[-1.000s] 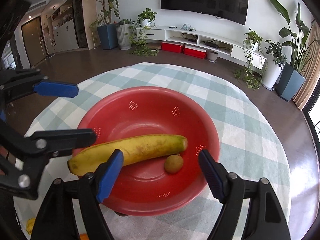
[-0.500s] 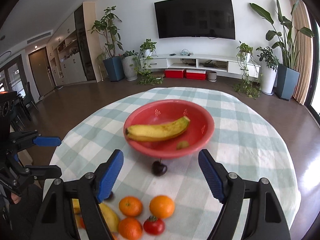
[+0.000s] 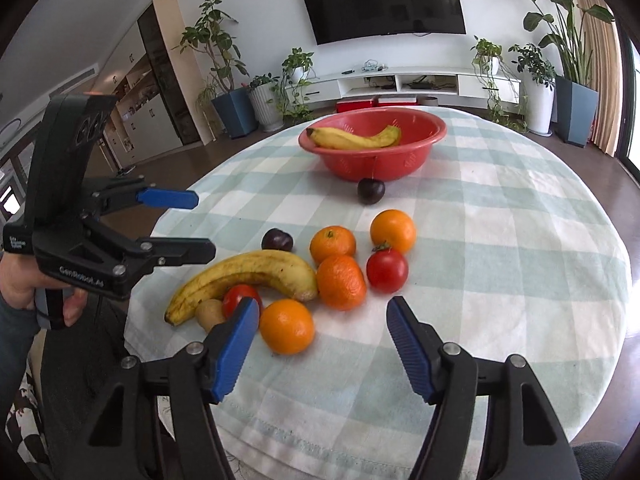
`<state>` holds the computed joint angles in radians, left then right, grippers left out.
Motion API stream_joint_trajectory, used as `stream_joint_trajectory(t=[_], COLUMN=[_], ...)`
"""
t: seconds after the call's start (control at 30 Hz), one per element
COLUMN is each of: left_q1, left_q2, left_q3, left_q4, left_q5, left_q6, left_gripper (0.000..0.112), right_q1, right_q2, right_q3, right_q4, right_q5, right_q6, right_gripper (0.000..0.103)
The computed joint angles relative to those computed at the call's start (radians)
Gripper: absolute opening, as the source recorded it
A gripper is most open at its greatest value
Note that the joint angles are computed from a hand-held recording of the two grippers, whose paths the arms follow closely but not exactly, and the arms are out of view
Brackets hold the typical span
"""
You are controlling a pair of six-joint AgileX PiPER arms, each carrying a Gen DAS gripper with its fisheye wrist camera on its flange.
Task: Organize fruits
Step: 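Move the left tool to the second yellow banana and grasp it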
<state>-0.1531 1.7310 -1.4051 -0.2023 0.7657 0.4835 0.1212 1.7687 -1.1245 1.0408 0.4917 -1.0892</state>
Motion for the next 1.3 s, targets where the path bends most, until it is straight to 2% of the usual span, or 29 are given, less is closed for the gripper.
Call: stream_joint_trajectory(t=[0.17,0.3,0.53,0.87,0.97,1.13,1.3], left_q1=[0.010,-0.011,-0.030,-0.070,-0.078,-0.093,-0.094], left_q2=[0.041,0.060,0.116,0.171,0.197,0.245,0.278], left_q3=[-0.043,-0.047,-0.096,-0.160,-0.195,-0.237,-0.268], left_q4=[0.006,0.031,0.085,0.132,0.130,0.118,0.096], left_q5=[0.058,0.072,0.098,0.150,0.180,0.221,0.235], left_q6=[0.041,0.062,0.044,0.058,0.070,0.070,0.052], left_gripper=[0.071,0.071,0.062,0.059,0.054,0.038,0.035], right_q1=[0.004,0.003,0.000,0.005,0.006,0.008,0.011], right_q2=[0.008,0.001,0.004,0.004,0.005,0.010,0.017], right_q3=[0.006,0.016,0.015,0.016,0.015,0.008,0.001], right_q4=[-0.008,-0.001,-0.011,-0.034,-0.037,-0.051,-0.069], right_q5=[-0.008,-0.002,0.009,0.010,0.009,0.013,0.015], right_q6=[0.000,-0.008,-0.001,0.020,0.025,0.037,0.054], right_gripper=[0.069,0.069,0.069,0.069,0.069,0.069,0.069])
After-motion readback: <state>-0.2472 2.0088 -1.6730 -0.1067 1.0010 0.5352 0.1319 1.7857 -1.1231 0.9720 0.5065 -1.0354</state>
